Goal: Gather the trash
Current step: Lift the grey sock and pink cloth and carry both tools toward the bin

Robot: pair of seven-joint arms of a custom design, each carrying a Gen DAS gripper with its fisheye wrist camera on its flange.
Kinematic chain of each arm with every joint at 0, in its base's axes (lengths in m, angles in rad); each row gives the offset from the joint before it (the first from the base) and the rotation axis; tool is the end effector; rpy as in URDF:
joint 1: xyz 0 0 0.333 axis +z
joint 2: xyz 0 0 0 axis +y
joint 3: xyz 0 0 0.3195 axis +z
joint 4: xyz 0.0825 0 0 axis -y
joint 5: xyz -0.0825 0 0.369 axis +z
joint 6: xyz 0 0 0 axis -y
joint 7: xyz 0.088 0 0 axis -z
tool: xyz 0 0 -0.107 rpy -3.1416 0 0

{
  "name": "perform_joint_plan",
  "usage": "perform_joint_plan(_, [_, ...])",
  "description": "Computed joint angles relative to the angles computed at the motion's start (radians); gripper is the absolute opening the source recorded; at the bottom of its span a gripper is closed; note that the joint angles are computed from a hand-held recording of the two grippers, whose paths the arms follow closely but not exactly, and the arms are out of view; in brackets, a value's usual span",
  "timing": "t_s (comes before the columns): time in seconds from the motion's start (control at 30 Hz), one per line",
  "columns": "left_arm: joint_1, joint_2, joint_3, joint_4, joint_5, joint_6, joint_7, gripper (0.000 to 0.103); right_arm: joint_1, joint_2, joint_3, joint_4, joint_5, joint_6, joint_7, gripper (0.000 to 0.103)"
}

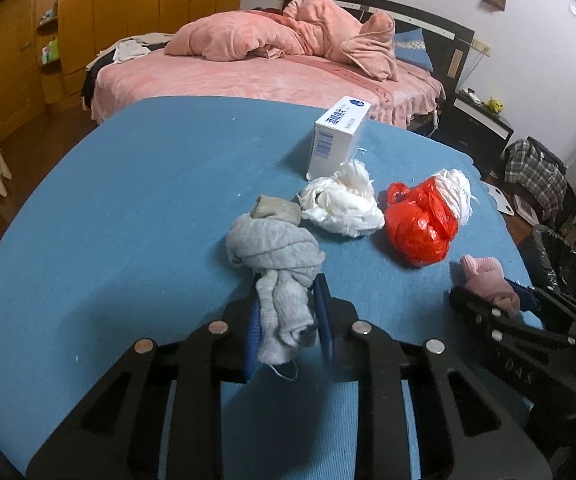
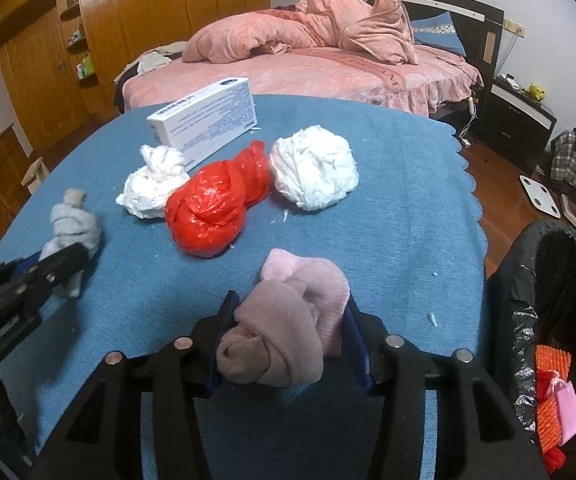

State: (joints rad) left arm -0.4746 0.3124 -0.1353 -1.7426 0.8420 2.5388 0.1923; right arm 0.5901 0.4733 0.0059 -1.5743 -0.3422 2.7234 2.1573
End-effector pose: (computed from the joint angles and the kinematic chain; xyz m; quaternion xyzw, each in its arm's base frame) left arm 0.5473 -0.3816 0.4577 -0.7191 0.5911 -0.2793 0.2355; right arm 0.5888 0.4134 0.4534 -0.7473 0.5669 -0.1765 0.2983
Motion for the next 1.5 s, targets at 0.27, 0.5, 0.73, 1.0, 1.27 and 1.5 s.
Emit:
perform_joint_plan(0.27, [-0.011,-0.031,-0.008,-0.016,0.040,-0.034,-0.022,0.023,-0.018,-0.025,0.016,-0.023,0.030,0.016,-0.033,0.037])
perform_joint_plan(0.5, [-0.022,-0.048,-0.025,-0.001,0.084,-0.074,-0.042,0.023,-0.017,-0.081,0.007,-0.070,0.010,0.054,-0.014,0.037])
perform_joint_plan(0.73, [-0.038,-0.074,-0.048,0.020,0.123,-0.114,-0.053,0.023,-0.033,-0.158,0.007,-0.130,-0.012,0.116,0.004,0.037])
perform_joint_plan(1.0, [-0.067,-0.083,-0.073,0.073,0.162,-0.157,-0.054,0.023,-0.057,-0.265,0.013,-0.218,-0.070,0.165,0.044,0.038])
perform_joint_plan(1.27, [-0.104,-0.073,-0.088,0.138,0.170,-0.177,-0.028,0.023,-0.101,-0.376,0.027,-0.309,-0.177,0.193,0.139,0.038])
perform_joint_plan(1.5, [-0.149,-0.050,-0.093,0.207,0.195,-0.185,-0.006,0.023,-0.178,-0.473,0.065,-0.392,-0.276,0.219,0.246,0.038])
